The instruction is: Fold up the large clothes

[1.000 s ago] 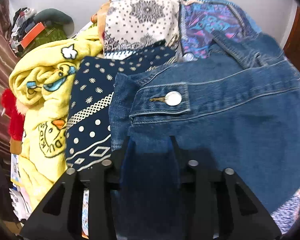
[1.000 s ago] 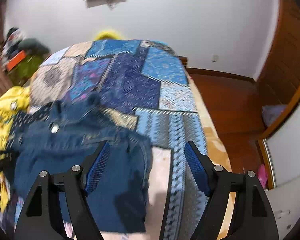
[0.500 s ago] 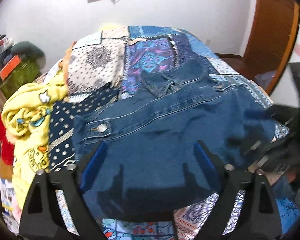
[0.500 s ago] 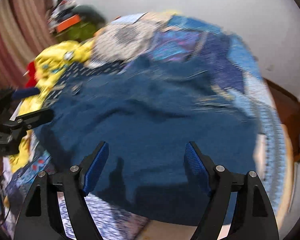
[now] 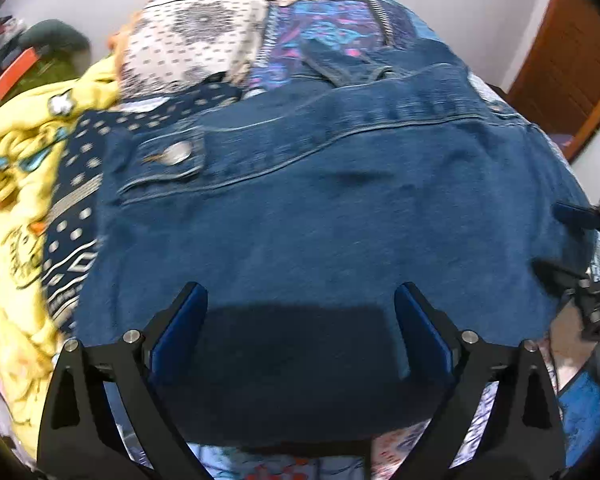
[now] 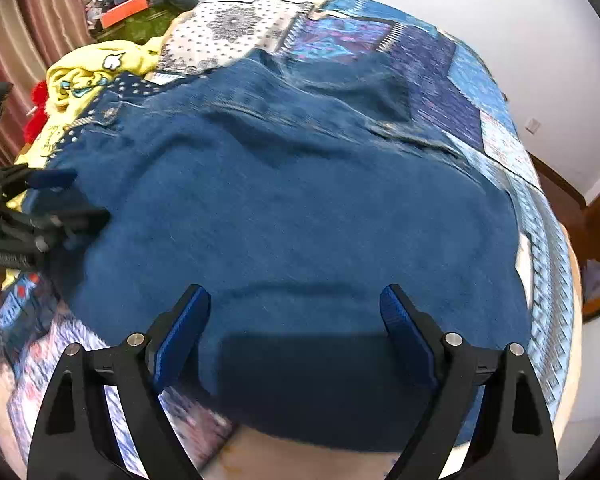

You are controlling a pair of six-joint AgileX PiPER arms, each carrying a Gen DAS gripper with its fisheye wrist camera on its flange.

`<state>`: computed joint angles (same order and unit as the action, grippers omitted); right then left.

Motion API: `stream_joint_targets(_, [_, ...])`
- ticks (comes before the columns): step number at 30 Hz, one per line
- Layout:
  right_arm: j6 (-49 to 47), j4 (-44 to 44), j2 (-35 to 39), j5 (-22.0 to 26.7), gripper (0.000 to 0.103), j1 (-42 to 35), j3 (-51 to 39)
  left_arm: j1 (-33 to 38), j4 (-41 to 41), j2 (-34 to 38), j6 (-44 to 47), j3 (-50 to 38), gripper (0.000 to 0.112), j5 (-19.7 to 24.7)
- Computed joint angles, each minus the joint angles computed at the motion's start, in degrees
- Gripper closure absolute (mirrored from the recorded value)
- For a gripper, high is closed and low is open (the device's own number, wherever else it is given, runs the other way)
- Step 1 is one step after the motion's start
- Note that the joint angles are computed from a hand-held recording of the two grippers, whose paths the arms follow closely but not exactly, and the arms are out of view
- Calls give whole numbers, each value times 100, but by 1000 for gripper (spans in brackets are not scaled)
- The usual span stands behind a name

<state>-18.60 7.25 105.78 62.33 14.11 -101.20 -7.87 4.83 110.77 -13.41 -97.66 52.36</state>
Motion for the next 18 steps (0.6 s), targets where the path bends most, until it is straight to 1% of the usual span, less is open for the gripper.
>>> stream_joint_targets(1, [-150, 112, -162, -115, 16, -127, 222, 45, 56, -123, -57, 200, 15, -84])
stream_joint_targets(2, [-110, 36, -304, -191, 14, -198, 386, 112, 47, -257, -76, 406, 14, -160])
stream_joint_targets(3, [-87, 39, -376, -177, 7, -253, 462, 147, 70, -345, -115, 540, 14, -199])
stream_joint_targets(4, [40, -44, -440, -156, 6, -314, 513, 201, 218, -469, -246, 704, 14, -182])
stream_joint_targets(7, [96, -66, -581, -103, 6, -593, 652, 379, 417, -767, -457, 1125, 14, -267])
stream_joint_targets(9, [92, -9, -634, 21, 6, -758, 668, 588, 440, -968, -599, 1402, 14, -251])
stream_joint_targets(12, [528, -631, -729, 118, 6, -772, 734, 829, 436, -1266, -687, 1768, 14, -279])
stream_joint_targets(15, [498, -530, -771, 412, 6, -985, 689, 1015, 625, -1656, -815, 2169, 14, -270])
stream_joint_targets(18, [579, -790, -887, 531, 6, -1028, 679, 1224, 746, -2043, -947, 2540, 14, -230])
